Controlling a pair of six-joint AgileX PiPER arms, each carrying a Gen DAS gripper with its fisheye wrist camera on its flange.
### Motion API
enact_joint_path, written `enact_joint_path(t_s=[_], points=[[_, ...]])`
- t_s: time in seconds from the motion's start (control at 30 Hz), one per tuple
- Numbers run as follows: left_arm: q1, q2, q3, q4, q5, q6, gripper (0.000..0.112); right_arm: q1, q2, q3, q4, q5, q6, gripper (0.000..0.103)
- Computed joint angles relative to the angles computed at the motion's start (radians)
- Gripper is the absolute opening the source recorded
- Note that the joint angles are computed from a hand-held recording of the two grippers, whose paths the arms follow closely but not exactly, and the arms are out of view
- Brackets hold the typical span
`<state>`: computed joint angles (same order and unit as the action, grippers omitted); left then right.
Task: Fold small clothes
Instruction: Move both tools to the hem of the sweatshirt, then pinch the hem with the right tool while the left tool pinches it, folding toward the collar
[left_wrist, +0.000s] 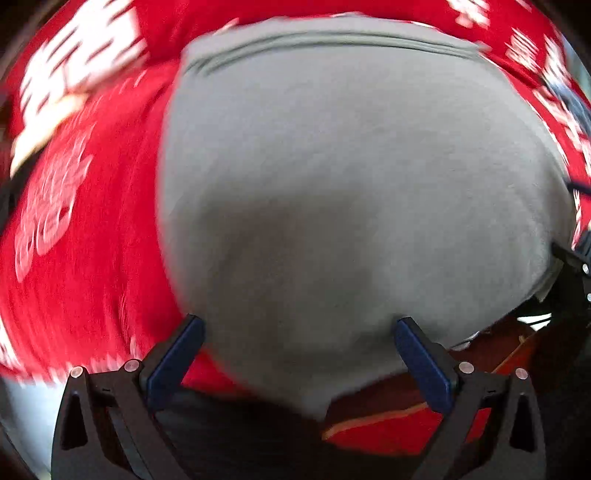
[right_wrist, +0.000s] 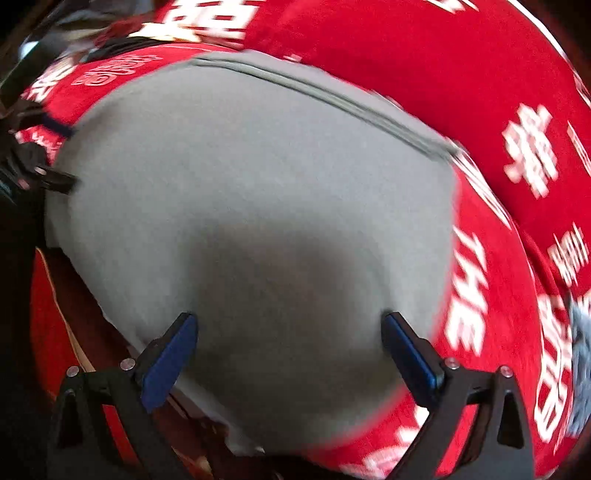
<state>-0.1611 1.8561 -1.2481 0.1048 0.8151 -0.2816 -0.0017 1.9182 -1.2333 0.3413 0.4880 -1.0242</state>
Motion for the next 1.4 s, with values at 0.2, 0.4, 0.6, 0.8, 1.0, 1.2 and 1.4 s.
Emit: enact_joint_path(t_s=[0.2,0.4,0.6,0.8,1.0,1.2,1.4], points=[[0.167,-0.041,0.112,-0.378,-0.045,0.085,0.103,-0.173,0.048,-0.127,0.158,0.341,0.146,0.1],[0.107,0.039,0.08,-0.426,-0.026,0.03,0.103,-0.142,0.01,-0.033,0.119,0.35,0.224,0.095],[0.117,0.025,0.112,-0.468,-0.065,0.069,0.099,-0.146,0.044,-0.05,0.087,0.361,0.267,0.067],[0.169,0.009,0.098,-0.484,-0.033,0.162,0.078,-0.186,0.104,-0.123,0.107,0.459,0.269,0.016],[0.259,0.007,0.127,-0.559,-0.014,0.285,0.078,-0.188,0.193,-0.221,0.156,0.533,0.309,0.022],[0.263,0.021,0.056,-0.566,0.054,0.338,0.014,-0.177,0.174,-0.226,0.23,0.562,0.219,0.011],[0.312,-0.05,0.043,-0.625,0.057,0.423,0.014,-0.252,0.14,-0.303,0.476,0.691,0.068,0.01]])
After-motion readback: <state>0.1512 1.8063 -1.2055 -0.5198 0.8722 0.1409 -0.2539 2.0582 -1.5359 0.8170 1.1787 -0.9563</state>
